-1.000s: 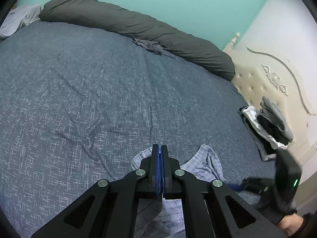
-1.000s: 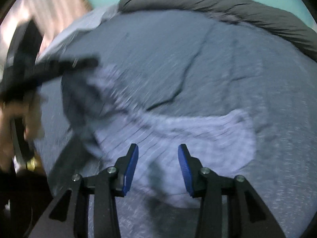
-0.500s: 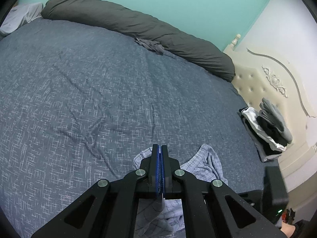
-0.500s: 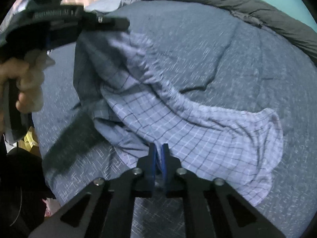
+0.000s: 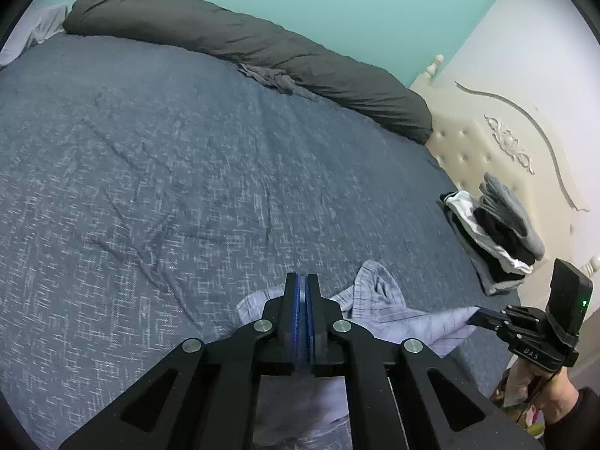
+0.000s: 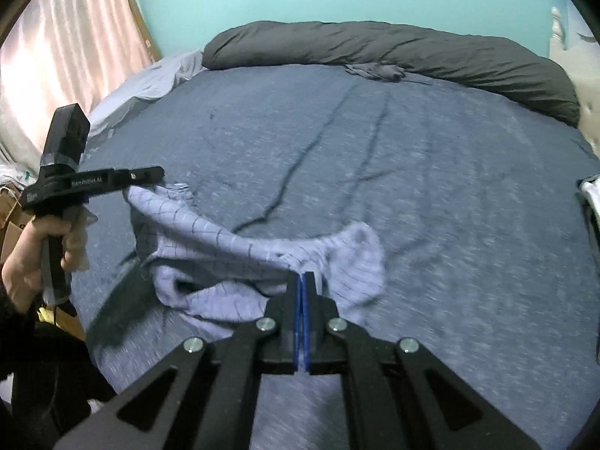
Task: Fold clothes
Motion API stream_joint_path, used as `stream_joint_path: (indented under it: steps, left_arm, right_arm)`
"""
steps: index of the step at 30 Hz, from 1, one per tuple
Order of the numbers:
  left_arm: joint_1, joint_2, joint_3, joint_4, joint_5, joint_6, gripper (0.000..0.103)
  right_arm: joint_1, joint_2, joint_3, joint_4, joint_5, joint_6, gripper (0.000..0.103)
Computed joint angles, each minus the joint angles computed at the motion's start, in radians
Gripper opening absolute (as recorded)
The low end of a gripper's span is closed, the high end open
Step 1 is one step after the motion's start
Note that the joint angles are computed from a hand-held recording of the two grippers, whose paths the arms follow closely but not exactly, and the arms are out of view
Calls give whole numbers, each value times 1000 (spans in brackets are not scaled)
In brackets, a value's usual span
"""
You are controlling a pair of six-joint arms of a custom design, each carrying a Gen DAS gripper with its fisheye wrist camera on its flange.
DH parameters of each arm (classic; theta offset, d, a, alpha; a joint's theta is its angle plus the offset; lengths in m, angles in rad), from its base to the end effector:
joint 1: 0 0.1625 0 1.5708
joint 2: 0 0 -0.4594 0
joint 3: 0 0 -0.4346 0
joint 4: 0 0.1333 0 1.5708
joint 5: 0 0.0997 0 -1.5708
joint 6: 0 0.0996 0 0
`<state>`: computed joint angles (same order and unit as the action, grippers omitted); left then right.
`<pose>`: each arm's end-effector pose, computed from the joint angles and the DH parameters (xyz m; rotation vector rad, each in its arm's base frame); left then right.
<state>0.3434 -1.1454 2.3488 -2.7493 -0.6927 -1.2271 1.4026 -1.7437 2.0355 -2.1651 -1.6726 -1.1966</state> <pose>-0.3472 -0.3471 0.1093 0.0156 2.5948 -1.1365 0.0441 -0.4760 0.4251 1.3884 -2.5030 0.2466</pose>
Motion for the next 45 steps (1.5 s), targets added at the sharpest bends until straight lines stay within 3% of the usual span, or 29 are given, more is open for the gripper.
stream_joint_path:
  steps: [9, 13, 16, 20, 25, 29, 41, 45]
  left_arm:
    - [17, 29, 4, 5, -52, -15, 4]
    - [22, 42, 22, -28, -65, -30, 4]
    - [27, 66, 35, -92, -80, -25, 4]
    - [40, 101, 36, -142, -95, -4, 4]
    - [56, 112, 34, -136, -82, -14, 10]
    - [68, 115, 46, -159, -76, -22, 10]
    - [83, 114, 37, -123, -70, -26, 10]
    - [83, 105, 37, -112, -62, -18, 10]
  right_arm:
    - [-98, 9, 17, -91, -137, -106, 0]
    - [-118, 40, 11, -180, -183, -89, 0]
    - [-132, 59, -36, -81, -180, -38, 1]
    - [-133, 44, -62, -3, -117, 8, 2]
    - [-113, 48, -100, 33, -24, 101, 5]
    - [-83, 104, -126, 52, -16, 189, 31]
    - [38, 233, -69, 41, -64, 262, 35]
    - [70, 270, -58, 66, -68, 265, 41]
